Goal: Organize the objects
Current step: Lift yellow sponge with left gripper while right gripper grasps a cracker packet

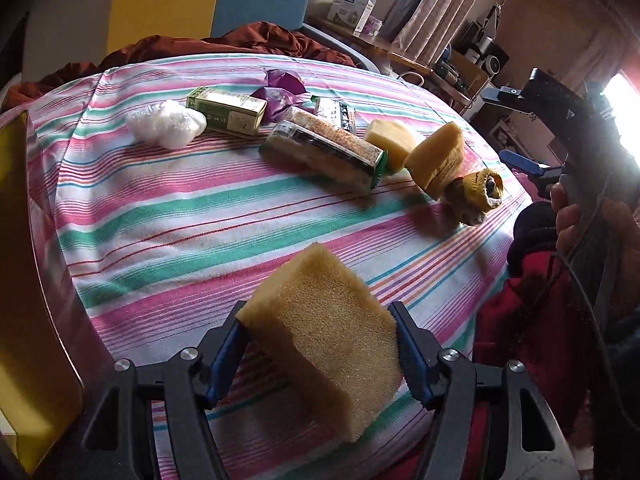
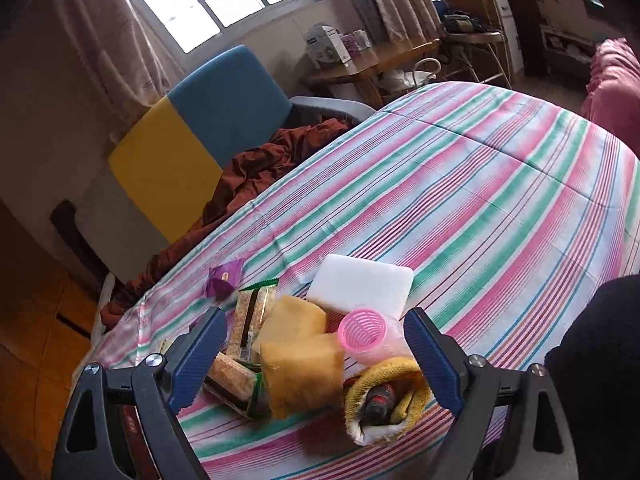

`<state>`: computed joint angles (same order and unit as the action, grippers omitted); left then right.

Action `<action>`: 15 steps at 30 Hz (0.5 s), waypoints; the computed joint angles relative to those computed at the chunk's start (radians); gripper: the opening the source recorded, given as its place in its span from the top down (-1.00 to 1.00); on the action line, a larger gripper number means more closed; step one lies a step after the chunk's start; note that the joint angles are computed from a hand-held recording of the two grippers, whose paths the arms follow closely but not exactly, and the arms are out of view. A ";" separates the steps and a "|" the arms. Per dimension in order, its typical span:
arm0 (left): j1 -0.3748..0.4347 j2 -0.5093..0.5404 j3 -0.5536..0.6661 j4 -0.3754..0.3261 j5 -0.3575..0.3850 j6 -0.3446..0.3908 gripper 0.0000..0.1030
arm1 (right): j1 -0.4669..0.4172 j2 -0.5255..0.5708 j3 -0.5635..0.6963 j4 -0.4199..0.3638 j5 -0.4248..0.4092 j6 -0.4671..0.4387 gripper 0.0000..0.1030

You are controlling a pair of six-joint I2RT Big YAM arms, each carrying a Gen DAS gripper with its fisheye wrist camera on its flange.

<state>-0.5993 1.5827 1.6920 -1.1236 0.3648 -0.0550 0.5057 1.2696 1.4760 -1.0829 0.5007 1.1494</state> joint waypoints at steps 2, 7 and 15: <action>0.004 -0.001 -0.005 0.007 0.006 -0.008 -0.34 | 0.005 0.015 0.017 -0.023 0.007 -0.011 -0.78; 0.001 -0.002 -0.013 0.023 -0.003 -0.004 -0.36 | 0.014 0.007 0.013 -0.039 0.033 0.005 -0.78; 0.001 0.000 -0.018 0.035 0.001 0.011 -0.37 | 0.049 0.109 0.127 -0.016 -0.050 -0.253 -0.62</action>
<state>-0.5981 1.5831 1.6745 -1.0883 0.3659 -0.0445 0.5544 1.3788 1.6027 -1.0987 0.4506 0.8968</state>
